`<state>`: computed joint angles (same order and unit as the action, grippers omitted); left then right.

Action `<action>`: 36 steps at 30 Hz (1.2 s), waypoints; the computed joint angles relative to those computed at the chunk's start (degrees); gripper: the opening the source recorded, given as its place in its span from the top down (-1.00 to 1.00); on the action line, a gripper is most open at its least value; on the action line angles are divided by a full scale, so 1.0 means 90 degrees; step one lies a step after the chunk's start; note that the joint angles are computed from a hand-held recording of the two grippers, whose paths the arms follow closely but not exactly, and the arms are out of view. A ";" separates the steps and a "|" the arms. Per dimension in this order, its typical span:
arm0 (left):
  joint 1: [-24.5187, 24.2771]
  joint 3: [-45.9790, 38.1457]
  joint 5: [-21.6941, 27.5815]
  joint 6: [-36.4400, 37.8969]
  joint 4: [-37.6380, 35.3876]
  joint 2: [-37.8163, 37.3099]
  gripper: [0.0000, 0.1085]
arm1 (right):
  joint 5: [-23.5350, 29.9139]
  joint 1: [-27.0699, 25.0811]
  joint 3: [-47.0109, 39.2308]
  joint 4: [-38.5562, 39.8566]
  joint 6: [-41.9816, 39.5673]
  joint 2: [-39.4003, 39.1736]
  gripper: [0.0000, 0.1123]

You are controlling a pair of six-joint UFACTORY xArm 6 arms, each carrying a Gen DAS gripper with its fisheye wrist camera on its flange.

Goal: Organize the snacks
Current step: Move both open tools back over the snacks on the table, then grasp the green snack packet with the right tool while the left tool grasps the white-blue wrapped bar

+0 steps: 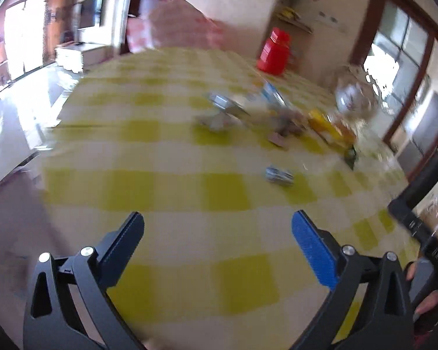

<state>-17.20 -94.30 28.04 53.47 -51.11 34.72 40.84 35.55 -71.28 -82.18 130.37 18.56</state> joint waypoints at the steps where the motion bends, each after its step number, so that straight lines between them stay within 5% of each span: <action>1: -0.0213 -0.0218 -0.0069 -0.0414 0.0381 0.0245 -0.86 | 0.0042 -0.0133 0.0342 0.0028 0.0141 -0.0198 -0.57; 10: -0.0995 -0.1280 -0.0679 -0.1709 0.1317 0.1260 -0.86 | -0.0743 -0.1473 0.1291 0.0719 -0.0082 -0.0709 -0.57; 17: -0.0949 -0.2066 -0.0264 -0.3023 0.2643 0.1760 -0.86 | -0.1107 -0.2102 0.0221 0.1424 -0.1657 0.0126 -0.57; 25: -0.0926 -0.2611 0.0131 -0.3451 0.3172 0.2075 -0.86 | -0.1162 -0.2393 -0.0934 0.2454 -0.3721 0.0977 -0.52; 26: -0.0923 -0.2677 0.0157 -0.3468 0.3203 0.2115 -0.86 | -0.1202 -0.2426 -0.1017 0.2580 -0.3921 0.1045 -0.47; 28: -0.0904 -0.2901 0.0303 -0.3535 0.3273 0.2239 -0.86 | -0.1204 -0.2462 -0.1158 0.3030 -0.4433 0.1174 0.09; 30: -0.0875 -0.3099 0.0463 -0.3587 0.3288 0.2344 -0.86 | -0.1151 -0.2468 -0.1186 0.3318 -0.4667 0.1205 0.42; 36: -0.0861 -0.3511 0.0687 -0.3715 0.3586 0.2572 -0.86 | -0.1002 -0.2380 -0.0834 0.2482 -0.3807 0.0889 0.45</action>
